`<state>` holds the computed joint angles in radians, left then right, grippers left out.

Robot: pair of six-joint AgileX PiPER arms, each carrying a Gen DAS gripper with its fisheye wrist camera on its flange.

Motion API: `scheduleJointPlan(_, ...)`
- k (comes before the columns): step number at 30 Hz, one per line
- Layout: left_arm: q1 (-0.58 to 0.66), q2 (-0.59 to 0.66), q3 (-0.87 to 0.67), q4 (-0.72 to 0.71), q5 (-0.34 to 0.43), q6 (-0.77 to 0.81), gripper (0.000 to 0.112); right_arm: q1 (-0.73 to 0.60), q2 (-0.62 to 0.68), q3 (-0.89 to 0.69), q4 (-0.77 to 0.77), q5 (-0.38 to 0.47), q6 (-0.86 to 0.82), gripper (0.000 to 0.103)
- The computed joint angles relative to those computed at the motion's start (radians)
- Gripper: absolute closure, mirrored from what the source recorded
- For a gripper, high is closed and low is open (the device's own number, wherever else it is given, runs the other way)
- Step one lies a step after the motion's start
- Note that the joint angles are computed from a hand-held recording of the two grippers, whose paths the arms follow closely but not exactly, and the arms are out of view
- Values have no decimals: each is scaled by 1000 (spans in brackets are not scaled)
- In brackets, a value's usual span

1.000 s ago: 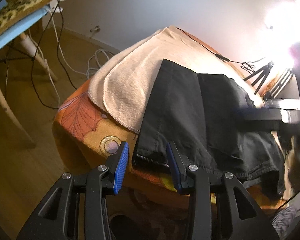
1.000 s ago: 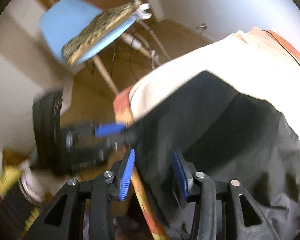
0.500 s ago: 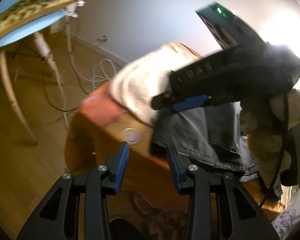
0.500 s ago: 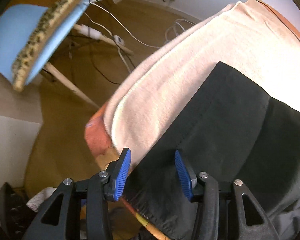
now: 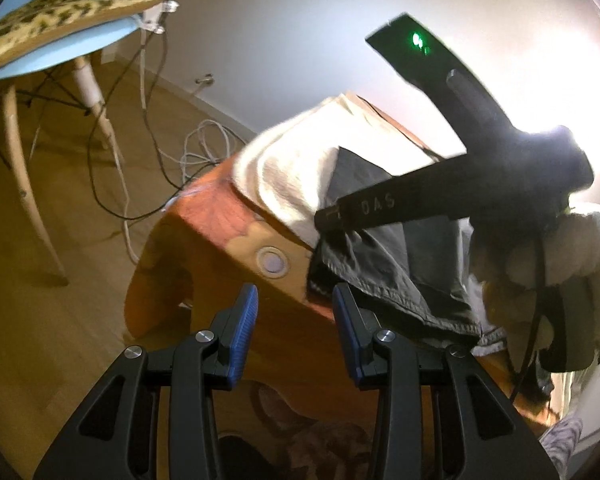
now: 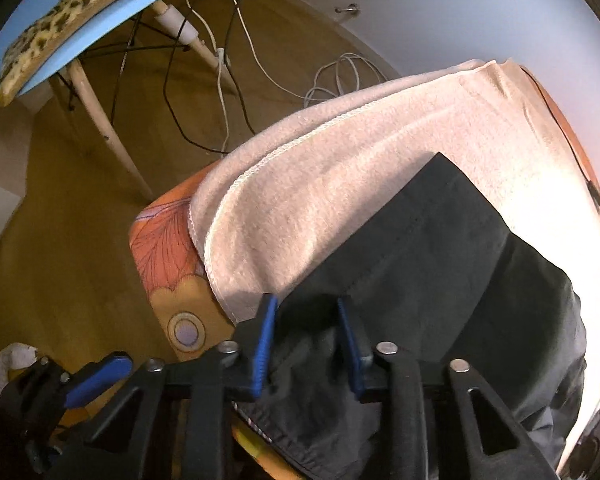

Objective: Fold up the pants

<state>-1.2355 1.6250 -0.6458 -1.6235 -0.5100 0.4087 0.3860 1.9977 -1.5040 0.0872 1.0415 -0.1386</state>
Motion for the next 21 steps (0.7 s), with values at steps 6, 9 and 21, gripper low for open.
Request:
scheduleJointPlan(6, 54, 54, -98, -50, 76, 156, 75, -118, -3, 30, 176, 0, -122, 95)
scheduleJointPlan(9, 104, 97, -126, -7, 137, 135, 75, -170, 2, 46, 255, 3, -183, 96)
scheduleJointPlan(21, 114, 138, -170, 34, 150, 96, 75, -332, 46, 41, 456, 95, -374, 99)
